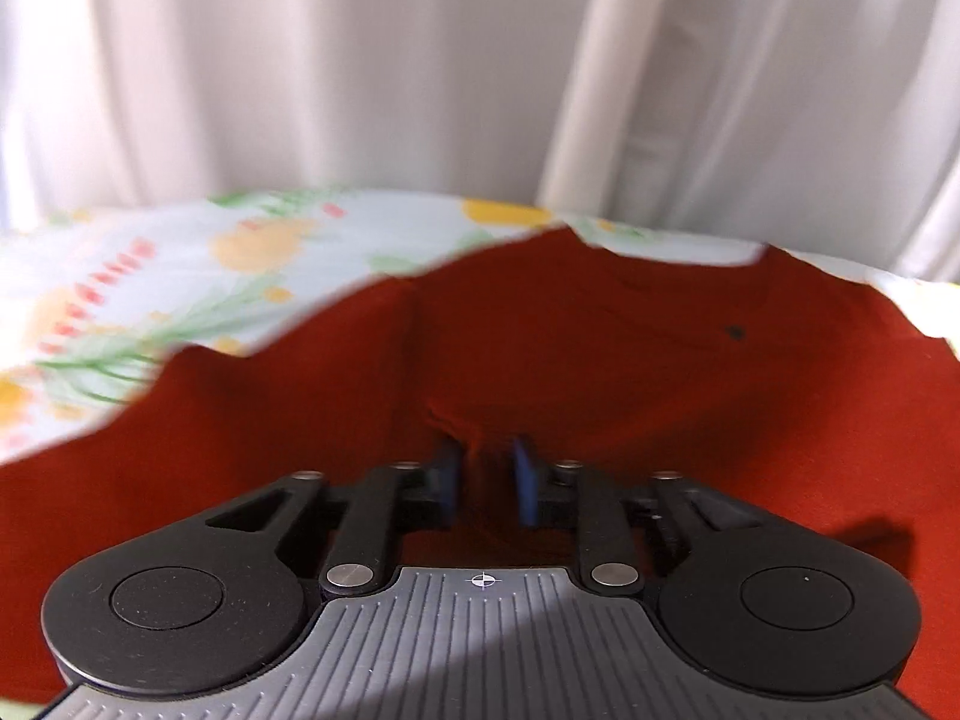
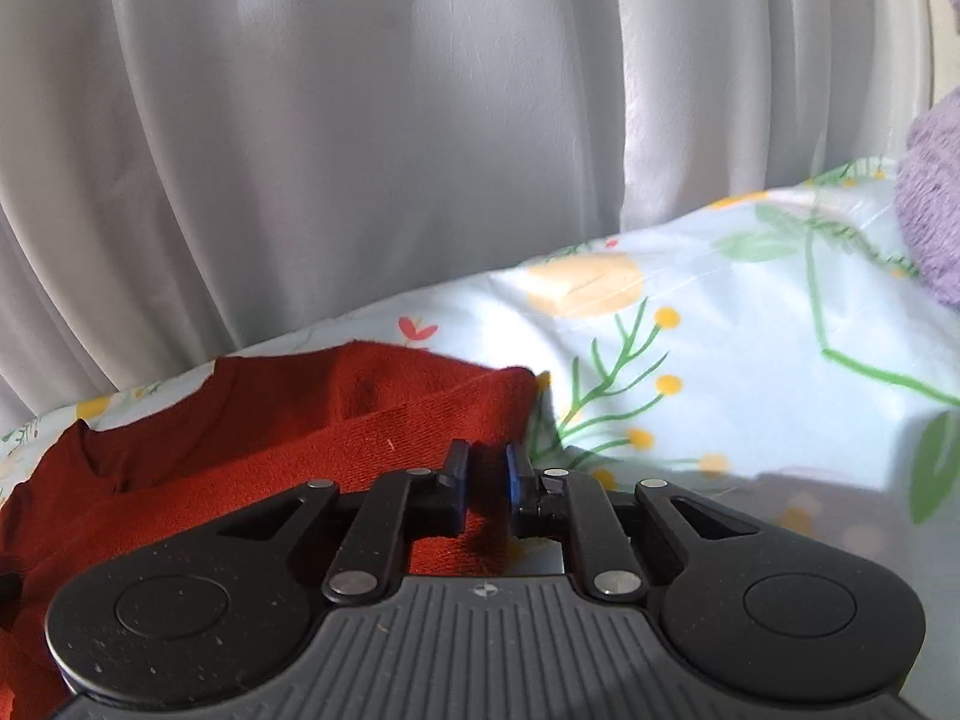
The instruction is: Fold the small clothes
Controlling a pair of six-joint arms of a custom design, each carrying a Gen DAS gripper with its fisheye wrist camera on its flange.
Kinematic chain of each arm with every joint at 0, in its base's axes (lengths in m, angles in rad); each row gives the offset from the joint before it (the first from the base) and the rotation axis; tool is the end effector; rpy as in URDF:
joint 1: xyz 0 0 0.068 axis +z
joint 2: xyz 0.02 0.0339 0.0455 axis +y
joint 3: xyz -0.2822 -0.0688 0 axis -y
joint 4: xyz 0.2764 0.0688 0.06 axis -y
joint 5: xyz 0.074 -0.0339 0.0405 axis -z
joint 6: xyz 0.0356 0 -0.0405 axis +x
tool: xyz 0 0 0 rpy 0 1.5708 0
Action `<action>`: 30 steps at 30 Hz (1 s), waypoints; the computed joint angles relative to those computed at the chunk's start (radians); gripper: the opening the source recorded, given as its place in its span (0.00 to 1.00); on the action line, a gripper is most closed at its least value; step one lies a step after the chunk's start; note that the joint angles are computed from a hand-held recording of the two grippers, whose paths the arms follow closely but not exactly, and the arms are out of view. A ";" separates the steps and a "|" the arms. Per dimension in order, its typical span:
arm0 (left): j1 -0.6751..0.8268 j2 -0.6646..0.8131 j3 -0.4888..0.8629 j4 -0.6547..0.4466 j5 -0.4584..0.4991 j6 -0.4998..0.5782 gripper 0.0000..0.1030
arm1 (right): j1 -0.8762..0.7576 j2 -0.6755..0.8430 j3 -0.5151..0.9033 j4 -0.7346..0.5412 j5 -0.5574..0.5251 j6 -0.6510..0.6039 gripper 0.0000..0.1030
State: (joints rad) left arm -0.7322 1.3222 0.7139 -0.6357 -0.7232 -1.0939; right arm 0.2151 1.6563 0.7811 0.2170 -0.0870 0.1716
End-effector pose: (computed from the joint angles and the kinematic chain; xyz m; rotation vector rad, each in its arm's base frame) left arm 0.1972 -0.1456 0.1829 -0.5713 2.3034 0.2386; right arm 0.3451 0.0786 0.1540 -0.0967 2.2417 0.3074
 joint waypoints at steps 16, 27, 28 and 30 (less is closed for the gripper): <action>0.006 0.240 0.056 0.242 -0.079 0.035 0.62 | 0.173 0.159 0.040 0.180 0.095 -0.292 0.09; -0.007 0.223 0.041 0.186 -0.099 -0.017 0.78 | 0.115 -0.058 -0.184 0.163 -0.014 -0.292 0.13; -0.007 0.226 0.041 0.187 -0.101 -0.020 0.79 | 0.114 -0.058 -0.190 0.175 -0.012 -0.296 0.13; -0.009 0.227 0.039 0.184 -0.105 -0.033 0.82 | 0.124 -0.050 -0.195 0.200 0.010 -0.308 0.13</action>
